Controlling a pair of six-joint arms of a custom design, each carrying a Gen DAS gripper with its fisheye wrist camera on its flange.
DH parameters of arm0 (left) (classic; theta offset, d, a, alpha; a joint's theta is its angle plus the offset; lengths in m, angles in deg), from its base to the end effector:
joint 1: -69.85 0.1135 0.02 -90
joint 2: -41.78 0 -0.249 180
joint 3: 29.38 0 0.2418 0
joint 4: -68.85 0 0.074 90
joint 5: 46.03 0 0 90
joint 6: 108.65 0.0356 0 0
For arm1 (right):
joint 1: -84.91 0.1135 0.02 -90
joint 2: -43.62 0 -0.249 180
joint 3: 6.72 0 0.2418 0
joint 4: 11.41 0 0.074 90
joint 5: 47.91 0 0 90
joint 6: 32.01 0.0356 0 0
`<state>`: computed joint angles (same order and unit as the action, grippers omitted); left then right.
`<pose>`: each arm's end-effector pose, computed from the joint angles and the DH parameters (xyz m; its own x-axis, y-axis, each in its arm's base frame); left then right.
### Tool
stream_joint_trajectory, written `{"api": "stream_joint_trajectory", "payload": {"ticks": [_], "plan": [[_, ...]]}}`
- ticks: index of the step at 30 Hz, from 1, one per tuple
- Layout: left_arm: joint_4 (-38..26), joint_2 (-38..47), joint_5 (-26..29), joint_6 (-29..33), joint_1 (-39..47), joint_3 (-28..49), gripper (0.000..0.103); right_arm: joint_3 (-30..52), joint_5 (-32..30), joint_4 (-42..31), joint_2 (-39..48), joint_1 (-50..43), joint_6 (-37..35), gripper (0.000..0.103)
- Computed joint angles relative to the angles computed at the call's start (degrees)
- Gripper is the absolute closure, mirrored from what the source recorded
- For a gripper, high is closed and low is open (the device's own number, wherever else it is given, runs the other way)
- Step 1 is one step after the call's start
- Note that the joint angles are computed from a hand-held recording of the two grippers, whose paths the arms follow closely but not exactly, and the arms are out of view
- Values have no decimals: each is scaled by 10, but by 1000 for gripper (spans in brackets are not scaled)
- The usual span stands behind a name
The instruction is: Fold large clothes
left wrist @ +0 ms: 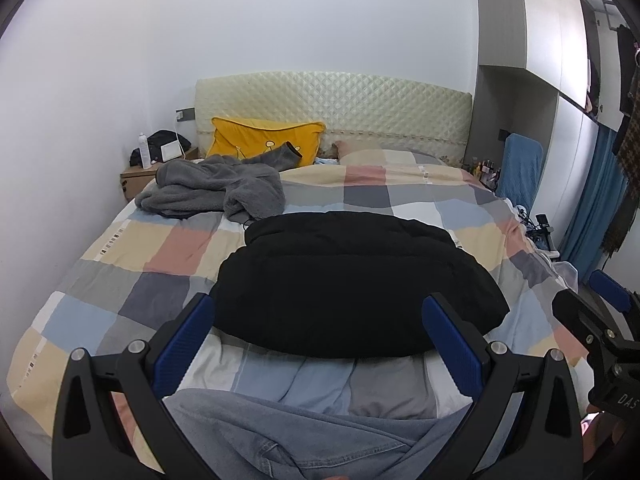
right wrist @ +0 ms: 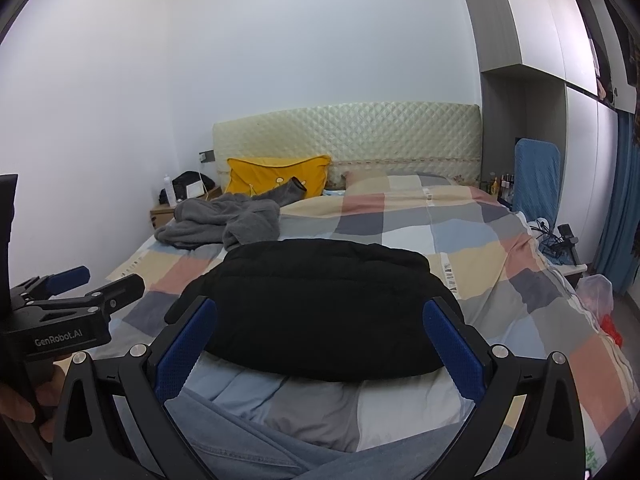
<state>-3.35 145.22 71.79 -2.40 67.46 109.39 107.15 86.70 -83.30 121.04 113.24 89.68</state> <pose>0.3585 -0.0316 0.4322 -0.4608 0.2669 -0.8464 0.5613 0.8264 -0.0450 0.2242 0.0925 0.4426 -0.3472 0.2377 -0.9072 0.4092 0.9088 0.0815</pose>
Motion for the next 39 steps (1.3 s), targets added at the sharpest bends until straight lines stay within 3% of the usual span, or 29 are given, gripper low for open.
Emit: {"api": "stream_joint_trajectory", "payload": {"ticks": [39], "plan": [[-17, -2, 4, 6, -3, -8, 0, -37, 3, 9, -23, -8, 18, 0]]}}
